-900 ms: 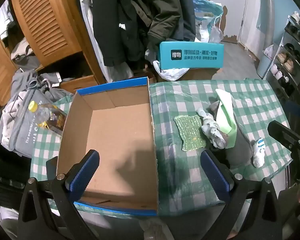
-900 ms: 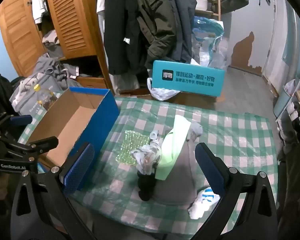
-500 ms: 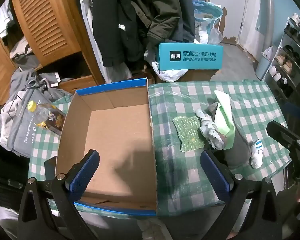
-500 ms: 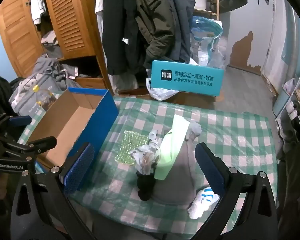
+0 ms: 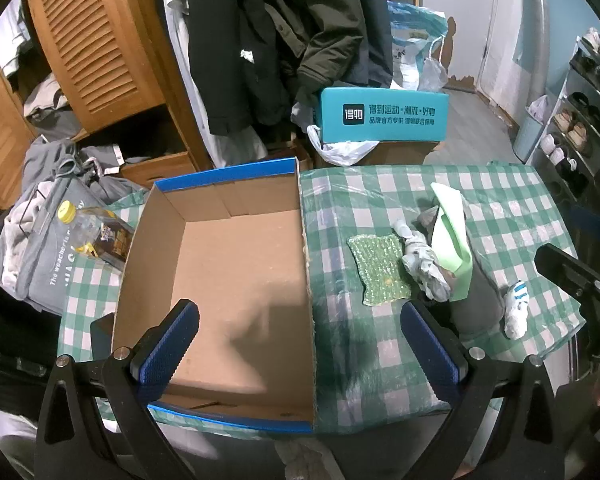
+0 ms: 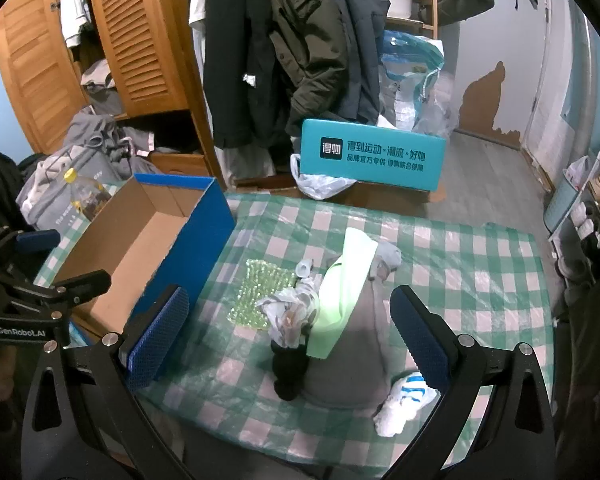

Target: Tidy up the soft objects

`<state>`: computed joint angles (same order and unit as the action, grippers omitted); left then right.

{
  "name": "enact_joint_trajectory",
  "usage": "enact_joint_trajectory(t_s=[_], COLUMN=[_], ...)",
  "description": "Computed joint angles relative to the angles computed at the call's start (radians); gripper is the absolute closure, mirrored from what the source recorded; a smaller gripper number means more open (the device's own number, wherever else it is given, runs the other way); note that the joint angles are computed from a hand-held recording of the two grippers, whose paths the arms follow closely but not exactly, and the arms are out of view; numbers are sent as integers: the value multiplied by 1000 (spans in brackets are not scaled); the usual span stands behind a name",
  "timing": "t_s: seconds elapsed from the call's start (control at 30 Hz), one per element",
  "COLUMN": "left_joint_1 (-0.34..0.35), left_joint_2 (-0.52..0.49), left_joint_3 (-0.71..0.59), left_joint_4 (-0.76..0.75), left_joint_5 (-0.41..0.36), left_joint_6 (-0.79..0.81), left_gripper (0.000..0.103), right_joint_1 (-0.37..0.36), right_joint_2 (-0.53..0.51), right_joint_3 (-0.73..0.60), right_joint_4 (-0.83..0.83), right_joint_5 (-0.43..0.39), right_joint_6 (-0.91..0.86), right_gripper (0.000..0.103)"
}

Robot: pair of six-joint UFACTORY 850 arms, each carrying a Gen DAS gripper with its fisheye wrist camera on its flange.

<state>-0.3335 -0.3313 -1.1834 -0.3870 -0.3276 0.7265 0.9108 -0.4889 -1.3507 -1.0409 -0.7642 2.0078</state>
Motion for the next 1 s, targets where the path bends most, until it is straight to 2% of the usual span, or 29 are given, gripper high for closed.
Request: enact_joint_trajectory(t_s=[1.0], left_joint_1=[2], left_joint_2=[2], left_joint_3=[7], left_joint_4=[-10], left_joint_5=[7], left_joint_6=[9], left_gripper=[1], right_joint_1=[-2], right_joint_2=[1], right_joint_3=[2], right_joint_4=[5], right_joint_5=[1], right_joint_6=[-4], right_gripper=[3])
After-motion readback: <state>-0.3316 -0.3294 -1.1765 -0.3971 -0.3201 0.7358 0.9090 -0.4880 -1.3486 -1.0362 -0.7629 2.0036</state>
